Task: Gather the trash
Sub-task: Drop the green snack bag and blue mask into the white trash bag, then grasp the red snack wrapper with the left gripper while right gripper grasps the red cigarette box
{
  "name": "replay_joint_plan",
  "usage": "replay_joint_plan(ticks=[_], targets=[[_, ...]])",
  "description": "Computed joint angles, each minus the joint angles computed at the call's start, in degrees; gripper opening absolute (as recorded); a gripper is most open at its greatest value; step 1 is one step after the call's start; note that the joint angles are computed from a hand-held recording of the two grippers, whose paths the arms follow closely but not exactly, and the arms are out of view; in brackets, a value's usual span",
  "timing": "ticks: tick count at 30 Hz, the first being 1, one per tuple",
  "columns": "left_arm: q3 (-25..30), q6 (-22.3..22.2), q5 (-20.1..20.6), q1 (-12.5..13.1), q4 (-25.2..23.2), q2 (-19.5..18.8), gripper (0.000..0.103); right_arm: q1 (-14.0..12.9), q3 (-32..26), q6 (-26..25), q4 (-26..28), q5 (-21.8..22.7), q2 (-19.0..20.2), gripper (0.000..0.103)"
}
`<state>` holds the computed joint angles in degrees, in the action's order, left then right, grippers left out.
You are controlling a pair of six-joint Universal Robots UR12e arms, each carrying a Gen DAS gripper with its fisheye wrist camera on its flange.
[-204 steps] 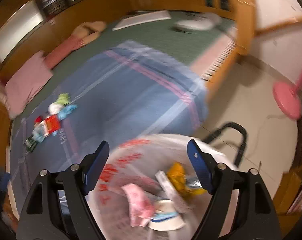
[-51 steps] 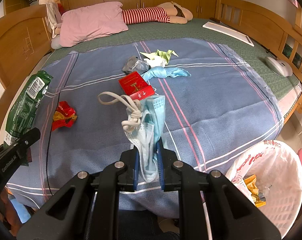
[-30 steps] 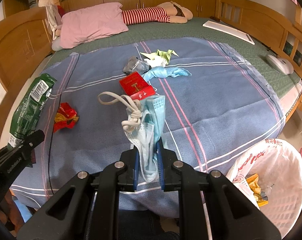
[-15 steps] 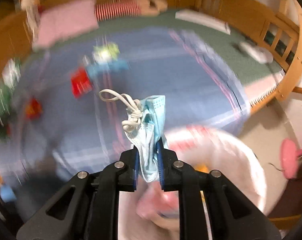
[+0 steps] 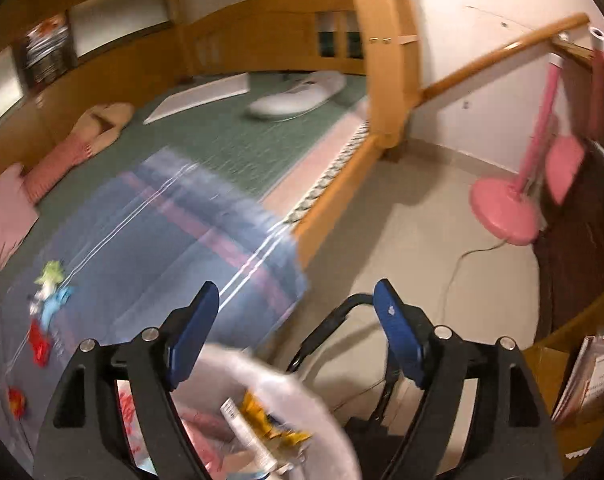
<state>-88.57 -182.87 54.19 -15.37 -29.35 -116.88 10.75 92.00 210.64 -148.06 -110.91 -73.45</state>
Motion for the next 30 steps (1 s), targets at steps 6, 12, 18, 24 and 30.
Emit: replay_joint_plan(ticks=[6, 12, 18, 24, 30], targets=[[-3.6, -11.7, 13.6, 0.8, 14.4, 2.1, 0.093, -0.2, 0.0, -0.8, -0.1, 4.4, 0.7, 0.078], [-2.2, -26.8, 49.6, 4.9, 3.1, 3.7, 0.094, 0.9, -6.0, -8.8, 2.3, 15.0, 5.1, 0.078], [-2.6, -32.0, 53.5, 9.8, -4.5, 1.5, 0.094, 4.9, -18.6, -21.2, 8.6, 23.2, 13.9, 0.078], [-3.6, -30.4, 45.0, 11.8, -5.6, 0.5, 0.074, 9.2, -29.0, -29.9, 10.4, 26.2, 21.6, 0.078], [-3.6, -28.2, 47.1, 10.6, -5.7, 1.2, 0.027, 11.4, -36.4, -34.9, 12.2, 26.6, 26.8, 0.078]])
